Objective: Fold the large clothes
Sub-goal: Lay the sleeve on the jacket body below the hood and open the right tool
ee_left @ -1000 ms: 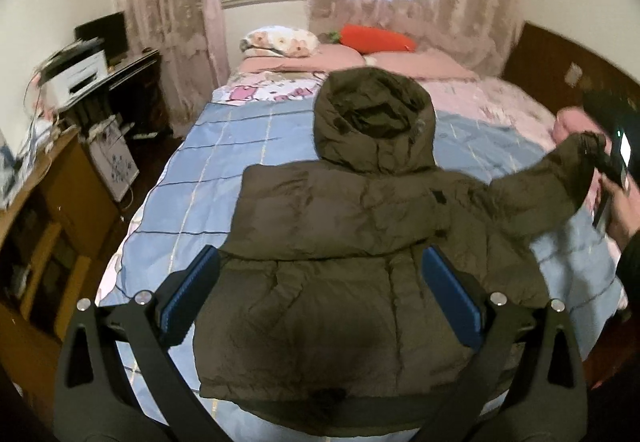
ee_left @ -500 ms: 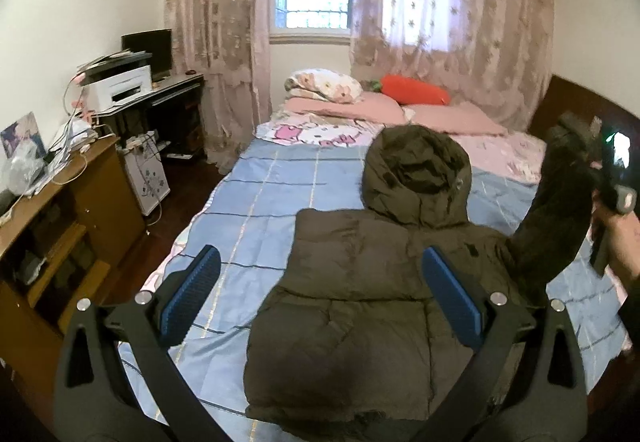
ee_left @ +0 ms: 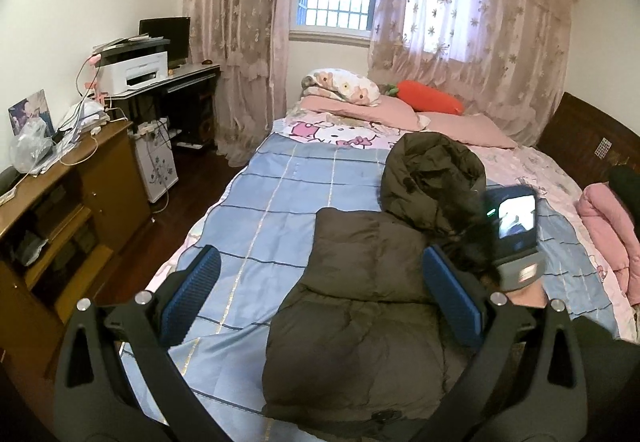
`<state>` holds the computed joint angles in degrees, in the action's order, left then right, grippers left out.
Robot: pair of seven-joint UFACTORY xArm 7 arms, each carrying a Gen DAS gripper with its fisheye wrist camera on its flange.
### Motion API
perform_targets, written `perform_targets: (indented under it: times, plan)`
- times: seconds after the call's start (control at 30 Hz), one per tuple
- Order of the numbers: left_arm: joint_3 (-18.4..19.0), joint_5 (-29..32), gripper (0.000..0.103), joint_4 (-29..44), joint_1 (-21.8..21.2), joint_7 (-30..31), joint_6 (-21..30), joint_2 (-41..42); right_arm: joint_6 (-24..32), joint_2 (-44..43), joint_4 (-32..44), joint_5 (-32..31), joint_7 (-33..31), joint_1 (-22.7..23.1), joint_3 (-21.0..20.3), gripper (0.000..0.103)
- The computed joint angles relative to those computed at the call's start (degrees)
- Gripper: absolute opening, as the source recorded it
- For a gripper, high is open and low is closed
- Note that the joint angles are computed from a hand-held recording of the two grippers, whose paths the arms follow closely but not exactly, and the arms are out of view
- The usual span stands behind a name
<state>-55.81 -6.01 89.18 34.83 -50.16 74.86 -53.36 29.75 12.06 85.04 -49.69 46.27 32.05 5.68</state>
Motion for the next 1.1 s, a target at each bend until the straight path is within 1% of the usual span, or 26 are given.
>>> perform_targets:
  times: [0.07, 0.2, 0.27, 0.3, 0.33, 0.37, 0.4, 0.43, 0.47, 0.5, 0.57, 0.67, 0.73, 0.8, 0.87, 0.97, 1.03, 1.1]
  plan:
    - [0.7, -0.1, 0.101, -0.9, -0.7, -0.1, -0.2, -0.3, 1.2, 1.9, 0.9, -0.5, 0.7, 1.2, 0.4, 0.007]
    - [1.0, 0.4, 0.101, -1.8, -1.7, -0.1, -0.5, 0.0, 3.3, 4.7, 2.3, -1.4, 1.9, 3.6, -0.2, 0.008]
    - [1.3, 0.6, 0.101, -2.3, -2.4, -0.2, -0.8, 0.3, 4.7, 5.8, 3.0, -0.4, 1.5, 4.4, -0.3, 0.013]
    - [1.5, 0.9, 0.101, -2.8, -2.9, -0.3, -1.0, 0.4, 5.1, 6.1, 3.1, -0.4, 1.9, 5.0, -0.5, 0.023]
    - [1.6, 1.2, 0.101, -3.1, -3.2, -0.4, -1.2, 0.6, 6.3, 6.6, 3.6, 0.4, 1.0, 5.5, -0.3, 0.049]
    - [1.6, 1.5, 0.101, -3.2, -3.5, -0.5, -1.2, 0.8, 5.9, 6.7, 3.2, 1.0, 0.9, 5.7, -0.1, 0.076]
    - [1.6, 1.8, 0.101, -3.3, -3.7, -0.8, -1.2, 0.9, 4.7, 6.4, 2.3, -0.3, 2.4, 6.5, -0.5, 0.102]
    - [1.6, 2.0, 0.101, -3.4, -3.9, -1.0, -1.3, 1.1, 2.9, 5.7, 1.3, -2.0, 3.7, 7.9, -1.6, 0.102]
    - [1.5, 2.2, 0.101, -3.4, -4.2, -1.3, -1.5, 1.4, 1.6, 5.2, 0.5, -3.0, 2.7, 7.6, -0.3, 0.102]
    - [1.6, 2.4, 0.101, -3.6, -4.5, -1.5, -1.6, 1.5, 0.6, 4.7, -0.4, -2.4, 1.1, 7.4, 0.2, 0.102]
    - [1.5, 3.1, 0.101, -3.7, -4.8, -1.8, -2.0, 1.8, -2.4, 2.7, -2.7, 1.0, -2.6, 6.7, 2.0, 0.102]
    - [1.1, 3.8, 0.101, -3.5, -4.9, -2.6, -2.5, 2.3, -3.7, -1.4, -6.5, 3.4, -5.0, 6.6, 3.2, 0.102]
    - [1.1, 3.7, 0.101, -3.6, -5.1, -3.7, -3.2, 2.4, -3.2, -4.1, -8.3, 3.5, -5.3, 6.0, 3.7, 0.102]
    - [0.8, 3.8, 0.101, -3.6, -4.9, -4.6, -3.6, 2.7, -2.3, -8.8, -11.2, 3.3, -4.9, 4.4, 4.3, 0.102]
    - [0.2, 3.7, 0.101, -3.5, -4.7, -5.4, -4.4, 3.1, -1.3, -13.9, -13.9, 5.5, -5.9, 2.1, 4.9, 0.102]
    - [-1.3, 3.9, 0.101, -2.4, -3.6, -5.6, -4.5, 4.2, 2.5, -21.6, -17.0, 10.4, -9.4, -0.5, 5.4, 0.102]
    - [-2.1, 3.5, 0.101, -2.3, -3.1, -5.5, -5.6, 4.8, 5.4, -26.4, -19.1, 9.8, -9.1, -2.6, 6.4, 0.102]
    - [-2.9, 3.0, 0.101, -2.5, -2.9, -5.4, -7.0, 5.5, 8.5, -32.3, -21.5, 7.8, -7.7, -5.2, 8.0, 0.102]
